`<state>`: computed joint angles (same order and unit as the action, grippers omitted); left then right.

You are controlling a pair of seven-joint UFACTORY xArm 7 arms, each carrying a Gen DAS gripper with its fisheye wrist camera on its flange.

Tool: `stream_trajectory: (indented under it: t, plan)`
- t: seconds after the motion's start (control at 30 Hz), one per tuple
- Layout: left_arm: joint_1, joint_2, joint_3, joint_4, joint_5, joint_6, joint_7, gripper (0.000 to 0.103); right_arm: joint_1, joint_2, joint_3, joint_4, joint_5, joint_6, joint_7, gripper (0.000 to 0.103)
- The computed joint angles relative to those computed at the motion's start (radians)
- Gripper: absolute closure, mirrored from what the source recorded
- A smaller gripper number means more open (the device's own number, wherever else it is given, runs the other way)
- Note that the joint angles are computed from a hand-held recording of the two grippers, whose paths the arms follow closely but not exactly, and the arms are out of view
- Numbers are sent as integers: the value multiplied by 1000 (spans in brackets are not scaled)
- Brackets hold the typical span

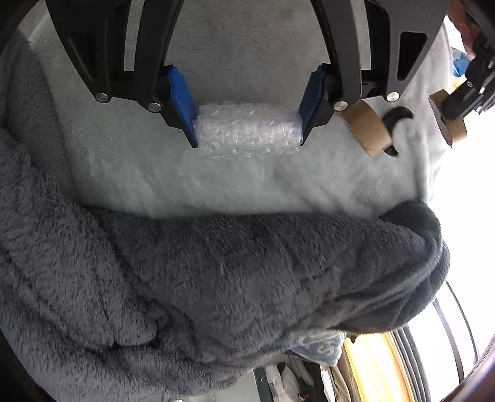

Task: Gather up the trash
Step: 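Grasp a cardboard tube ring with the left tool while the right tool grasps bubble wrap, then carry both items over the bin and open both tools to drop them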

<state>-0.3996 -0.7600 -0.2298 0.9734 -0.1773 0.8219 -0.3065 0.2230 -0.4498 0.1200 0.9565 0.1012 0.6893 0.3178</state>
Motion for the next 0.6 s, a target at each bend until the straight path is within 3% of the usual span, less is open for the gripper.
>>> stream_trajectory:
  t: [0.6]
  plan:
    - [110,-128,34,-16,80,155,15,98,119,51,49,121,46,-129,-88,41]
